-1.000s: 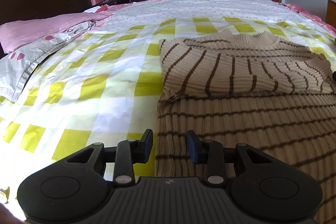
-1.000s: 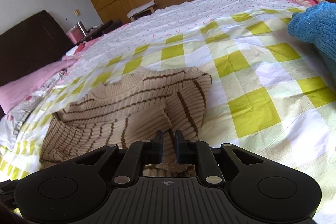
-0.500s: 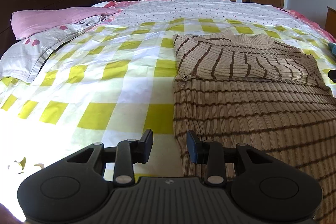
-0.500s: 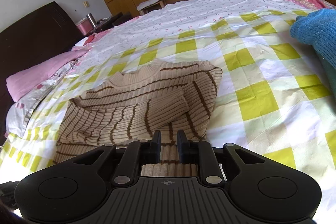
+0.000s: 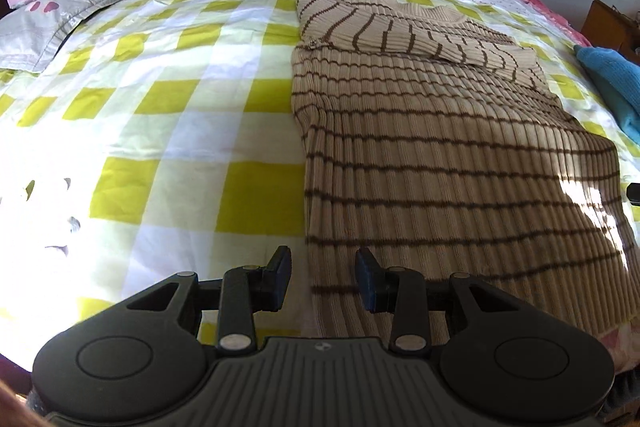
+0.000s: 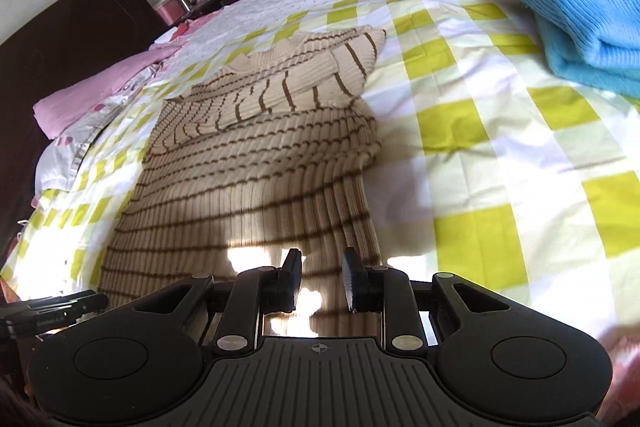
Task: Fold small clothes
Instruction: 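Grasp the sweater hem with the left tool while the right tool grasps it too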
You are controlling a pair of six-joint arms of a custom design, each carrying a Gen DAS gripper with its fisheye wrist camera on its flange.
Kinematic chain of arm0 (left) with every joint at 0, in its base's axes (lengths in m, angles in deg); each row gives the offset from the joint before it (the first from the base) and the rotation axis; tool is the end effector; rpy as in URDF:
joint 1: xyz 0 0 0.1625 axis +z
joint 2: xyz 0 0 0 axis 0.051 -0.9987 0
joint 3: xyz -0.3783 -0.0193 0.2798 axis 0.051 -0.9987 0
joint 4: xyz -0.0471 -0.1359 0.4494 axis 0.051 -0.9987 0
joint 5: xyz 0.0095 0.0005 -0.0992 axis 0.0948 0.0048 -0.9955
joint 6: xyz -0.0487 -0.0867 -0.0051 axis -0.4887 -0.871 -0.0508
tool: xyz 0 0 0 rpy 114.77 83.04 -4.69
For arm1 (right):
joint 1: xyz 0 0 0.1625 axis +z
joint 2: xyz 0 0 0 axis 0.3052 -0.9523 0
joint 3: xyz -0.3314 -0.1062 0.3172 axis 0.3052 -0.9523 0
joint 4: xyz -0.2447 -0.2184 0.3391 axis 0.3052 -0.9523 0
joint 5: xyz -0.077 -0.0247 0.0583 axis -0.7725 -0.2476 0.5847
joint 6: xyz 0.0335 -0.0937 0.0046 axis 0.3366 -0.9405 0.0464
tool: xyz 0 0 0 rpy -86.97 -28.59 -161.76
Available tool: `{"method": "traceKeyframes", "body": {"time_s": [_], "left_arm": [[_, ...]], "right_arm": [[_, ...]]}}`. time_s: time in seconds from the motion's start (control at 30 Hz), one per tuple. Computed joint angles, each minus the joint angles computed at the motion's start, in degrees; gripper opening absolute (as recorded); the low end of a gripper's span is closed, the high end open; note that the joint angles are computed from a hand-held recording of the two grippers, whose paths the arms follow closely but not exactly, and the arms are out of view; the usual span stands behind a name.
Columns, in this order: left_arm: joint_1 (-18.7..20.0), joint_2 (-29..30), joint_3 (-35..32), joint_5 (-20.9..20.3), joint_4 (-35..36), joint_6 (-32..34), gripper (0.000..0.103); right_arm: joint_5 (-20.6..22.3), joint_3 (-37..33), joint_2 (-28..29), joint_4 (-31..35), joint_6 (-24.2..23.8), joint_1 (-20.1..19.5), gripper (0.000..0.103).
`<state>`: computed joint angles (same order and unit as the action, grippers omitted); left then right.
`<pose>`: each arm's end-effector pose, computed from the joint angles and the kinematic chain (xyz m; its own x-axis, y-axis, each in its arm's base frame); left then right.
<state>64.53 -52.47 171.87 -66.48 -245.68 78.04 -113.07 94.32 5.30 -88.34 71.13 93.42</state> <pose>0.0121 -0.5336 0.3688 -0.7287 -0.3148 -0.6082 0.2029 0.7489 -0.6308 0.3782 -0.7003 0.0501 -0.8424 -0.3764 0.3856 -0.5098 0.7886 -0.3439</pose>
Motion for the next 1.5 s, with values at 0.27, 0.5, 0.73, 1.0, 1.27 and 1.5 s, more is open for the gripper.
{"method": "traceKeyframes", "body": {"time_s": [0.27,0.5,0.73,1.0,1.27,1.5], "left_arm": [[-1.56,-1.95,2.7,0.24,1.92,-3.26,0.041],[-2.28,-3.34,3.54,0.09,4.97,-6.14,0.041],[-2.24,-4.19,3.69,-0.71,7.01,-7.78,0.041],[-2.13,-4.17,3.88,-1.26,5.97,-7.82,0.038],[-1.48,-4.87,3.91,-5.08,4.66,-9.05,0.024],[0.07,-4.41,2.27,-8.02,6.3,-8.02,0.026]], "right_arm": [[-4.76,5.83,-4.16,1.34,1.43,-0.31,0.024],[-2.43,5.99,-5.42,9.22,5.45,-0.98,0.024],[-2.2,5.75,-5.03,11.57,7.15,-1.01,0.03],[0.07,6.26,-5.23,10.43,8.54,-1.62,0.032],[2.4,6.41,-5.37,10.4,10.17,-2.2,0.032],[2.78,6.28,-5.21,10.29,12.01,-2.45,0.026]]}}
